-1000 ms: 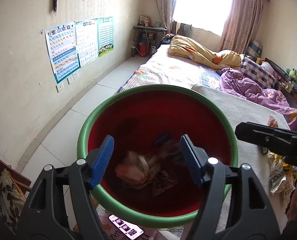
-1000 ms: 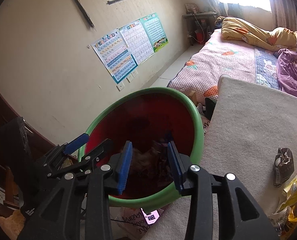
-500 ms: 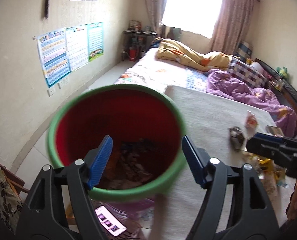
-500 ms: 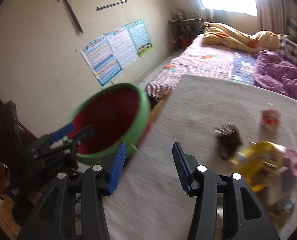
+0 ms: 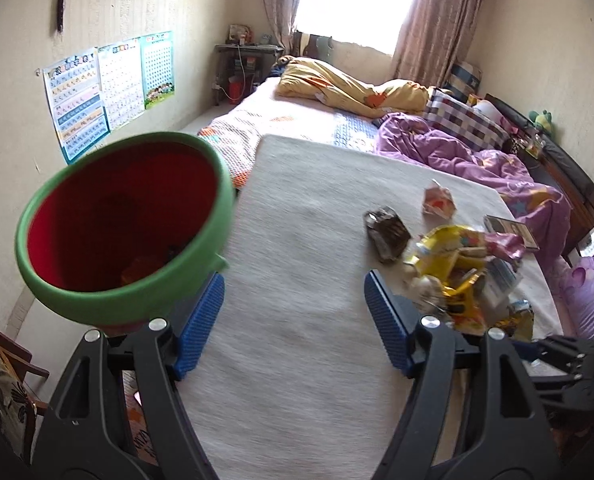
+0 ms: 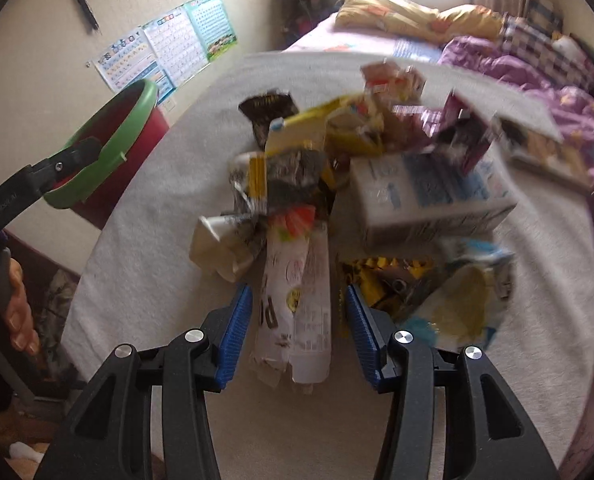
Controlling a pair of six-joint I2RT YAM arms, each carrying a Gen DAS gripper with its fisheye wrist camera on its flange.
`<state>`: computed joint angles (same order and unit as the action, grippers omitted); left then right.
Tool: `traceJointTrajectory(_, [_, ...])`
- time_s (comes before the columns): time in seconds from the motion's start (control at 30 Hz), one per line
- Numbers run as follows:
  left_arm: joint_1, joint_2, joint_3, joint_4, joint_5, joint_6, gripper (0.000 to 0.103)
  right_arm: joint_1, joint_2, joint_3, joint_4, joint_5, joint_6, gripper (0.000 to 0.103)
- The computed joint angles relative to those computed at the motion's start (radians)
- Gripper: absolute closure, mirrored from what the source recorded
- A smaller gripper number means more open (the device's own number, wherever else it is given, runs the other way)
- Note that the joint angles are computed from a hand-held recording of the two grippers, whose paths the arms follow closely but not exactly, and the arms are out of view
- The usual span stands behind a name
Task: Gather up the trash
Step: 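Grasp the white drink carton with the right gripper while the left grasps white crumpled paper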
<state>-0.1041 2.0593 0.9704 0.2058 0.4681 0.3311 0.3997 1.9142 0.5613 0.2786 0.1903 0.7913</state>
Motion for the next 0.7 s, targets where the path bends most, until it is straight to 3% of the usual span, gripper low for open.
traceJointTrajectory(0.07, [-0.017,-0.011,-0.027,0.017,-0.011,-0.005,0.034,-0.014,0.013,-0.015,0.031,-0.023,-0.026,0.057])
traceJointTrajectory(0.17, [-0.045,-0.021,-0.057,0.033,-0.028,-0.014,0.033,-0.041,0.042,-0.019,0.087,-0.094,-0.047,0.067])
traceJointTrajectory(0.27, [-0.065,-0.024,-0.073,0.037,-0.034,-0.02,0.033,-0.043,-0.026,-0.076,0.121,-0.097,-0.07,0.072])
traceJointTrajectory(0.5, [-0.126,0.021,-0.045,-0.015,-0.018,-0.02,0.029,-0.084,-0.275,-0.213,0.133,-0.029,-0.09,0.072])
traceJointTrajectory(0.7, [-0.203,0.12,0.041,-0.108,-0.033,0.007,0.029,-0.127,-0.337,-0.228,0.124,-0.049,-0.115,0.072])
